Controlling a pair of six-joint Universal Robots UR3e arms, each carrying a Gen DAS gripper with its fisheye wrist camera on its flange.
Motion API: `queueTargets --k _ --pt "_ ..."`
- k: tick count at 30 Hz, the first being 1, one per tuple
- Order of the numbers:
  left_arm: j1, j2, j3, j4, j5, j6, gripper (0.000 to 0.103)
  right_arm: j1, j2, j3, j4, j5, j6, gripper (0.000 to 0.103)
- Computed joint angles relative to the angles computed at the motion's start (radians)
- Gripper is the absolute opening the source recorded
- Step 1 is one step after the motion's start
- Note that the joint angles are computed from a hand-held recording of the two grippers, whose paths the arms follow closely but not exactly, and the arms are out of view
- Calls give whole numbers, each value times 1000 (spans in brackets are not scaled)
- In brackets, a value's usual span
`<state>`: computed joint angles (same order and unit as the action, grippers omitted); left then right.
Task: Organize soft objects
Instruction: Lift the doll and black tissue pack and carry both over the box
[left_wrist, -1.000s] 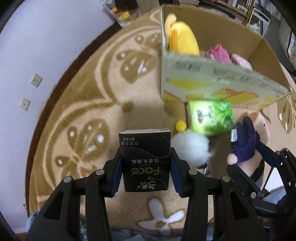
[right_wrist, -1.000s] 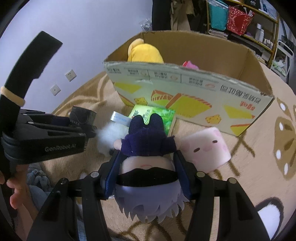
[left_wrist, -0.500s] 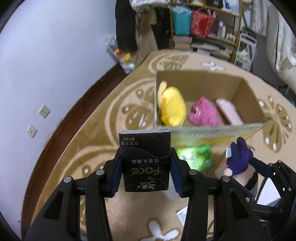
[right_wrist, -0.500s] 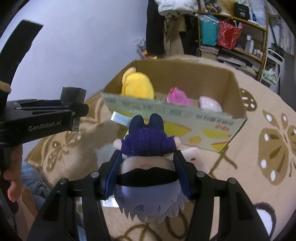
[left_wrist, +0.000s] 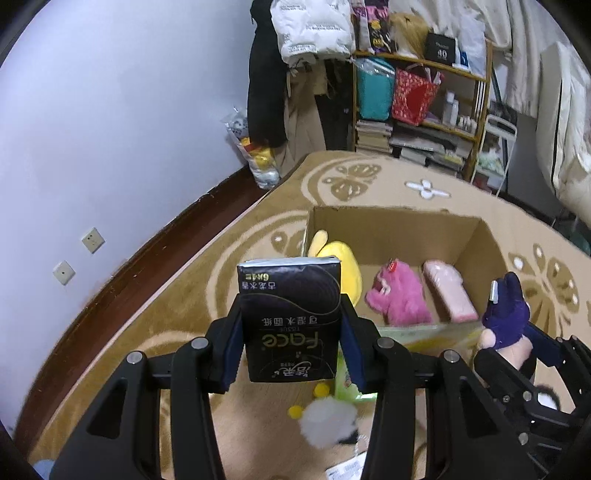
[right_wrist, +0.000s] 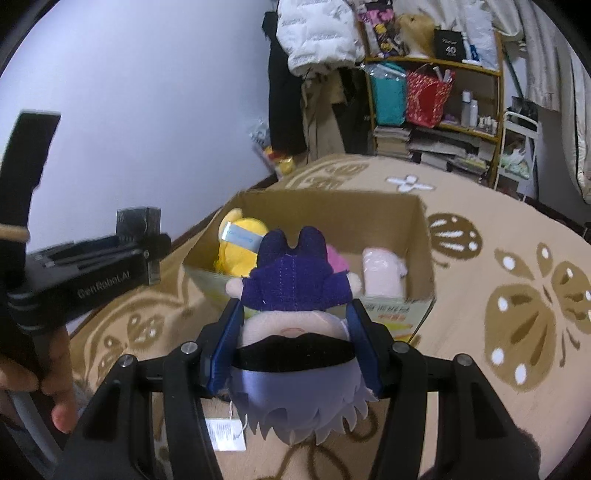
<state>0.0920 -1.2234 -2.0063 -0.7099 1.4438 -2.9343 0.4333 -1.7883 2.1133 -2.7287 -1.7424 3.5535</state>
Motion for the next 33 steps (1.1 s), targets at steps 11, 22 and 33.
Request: queueTargets --k 11,22,33 --pt "-19 -82 -2 151 -22 -47 45 -80 17 -8 -96 35 -34 60" --pt "-49 -192 94 166 -7 -34 45 -158 26 -7 -140 76 -68 60" --pt "-93 -275 145 244 14 -26 45 -305 8 50 -208 200 -100 61"
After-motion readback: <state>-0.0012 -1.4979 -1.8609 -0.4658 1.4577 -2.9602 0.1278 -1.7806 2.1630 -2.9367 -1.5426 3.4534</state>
